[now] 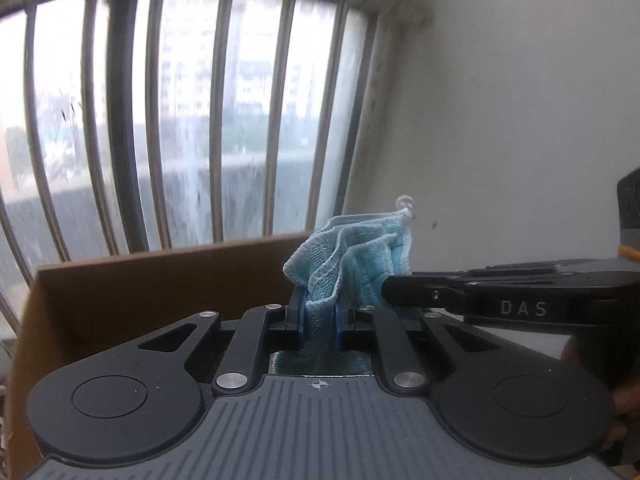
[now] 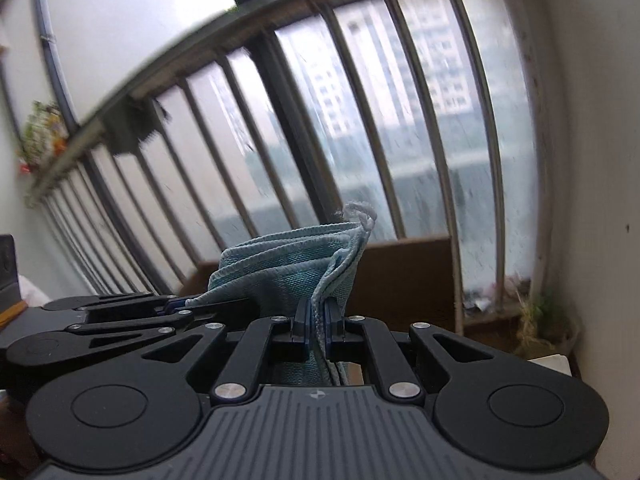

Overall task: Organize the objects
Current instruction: 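Lift the towel with the right gripper and carry it over the box, then lower the towel into the box and open the right gripper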

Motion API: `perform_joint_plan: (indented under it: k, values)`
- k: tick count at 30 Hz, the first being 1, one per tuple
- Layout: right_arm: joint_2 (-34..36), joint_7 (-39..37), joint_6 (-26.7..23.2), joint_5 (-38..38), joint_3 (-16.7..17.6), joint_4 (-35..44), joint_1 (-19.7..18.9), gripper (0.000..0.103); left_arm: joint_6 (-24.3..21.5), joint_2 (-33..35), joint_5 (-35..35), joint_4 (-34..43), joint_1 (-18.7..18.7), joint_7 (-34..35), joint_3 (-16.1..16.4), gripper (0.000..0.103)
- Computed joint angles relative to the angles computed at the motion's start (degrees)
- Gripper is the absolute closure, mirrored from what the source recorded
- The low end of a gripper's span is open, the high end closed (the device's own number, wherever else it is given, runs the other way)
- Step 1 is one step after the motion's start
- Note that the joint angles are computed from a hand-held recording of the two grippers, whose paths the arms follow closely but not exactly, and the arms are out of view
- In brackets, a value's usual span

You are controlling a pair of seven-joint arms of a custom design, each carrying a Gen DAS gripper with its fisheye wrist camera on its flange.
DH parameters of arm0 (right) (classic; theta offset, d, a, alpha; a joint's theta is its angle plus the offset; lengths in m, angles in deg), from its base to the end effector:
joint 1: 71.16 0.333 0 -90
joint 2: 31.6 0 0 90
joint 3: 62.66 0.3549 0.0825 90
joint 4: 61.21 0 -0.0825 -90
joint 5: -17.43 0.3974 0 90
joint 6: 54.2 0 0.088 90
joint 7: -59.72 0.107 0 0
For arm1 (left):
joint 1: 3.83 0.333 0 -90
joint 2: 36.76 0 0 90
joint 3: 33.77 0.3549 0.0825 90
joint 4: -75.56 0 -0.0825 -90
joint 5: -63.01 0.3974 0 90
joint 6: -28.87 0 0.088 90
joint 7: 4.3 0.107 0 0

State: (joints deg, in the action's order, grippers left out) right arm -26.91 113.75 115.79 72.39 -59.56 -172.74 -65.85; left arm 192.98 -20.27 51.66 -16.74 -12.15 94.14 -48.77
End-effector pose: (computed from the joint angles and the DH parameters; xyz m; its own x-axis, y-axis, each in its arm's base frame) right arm 0.6312 0.0359 0.5600 0.0830 -0.9346 -0.3458 -0.5815 0.2363 -0.7784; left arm 0.6743 -0.2480 0.6156 -0.4015 -0.9052 0.1391 -0.5553 0.1198 -0.8230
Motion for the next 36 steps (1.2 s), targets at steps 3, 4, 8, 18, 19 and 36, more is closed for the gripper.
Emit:
perform_joint_plan:
  k: [3,4,8,18,19,36]
  values:
    - [4.5,12.2,-3.4,-12.7,-2.4,3.5,0.3,0.096,-7.8,6.3,2.5,9.0,-1.1,-2.8,1.8,0.092]
    - [6.0,15.8,-4.8,-16.7,-3.1,4.9,0.4,0.096,-10.6,8.1,3.1,12.0,-1.3,-3.5,2.0,0.092]
    - [10.0,25.2,-8.8,-28.8,-4.9,8.6,0.6,0.096,-20.1,15.2,4.6,23.1,-1.7,-6.1,2.7,0.091]
    - [12.6,36.8,-12.4,-46.6,-5.6,12.1,0.6,0.096,-33.4,24.9,6.9,40.2,-3.2,-10.5,3.9,0.086]
    - [12.5,37.0,-12.7,-47.2,-5.3,12.2,0.3,0.094,-34.6,26.4,7.5,43.3,-3.7,-11.0,4.1,0.079]
    - [-8.5,20.2,-3.2,-20.5,-1.8,-8.9,-1.0,0.072,-19.3,2.7,5.7,11.8,-0.9,-11.2,2.3,0.022]
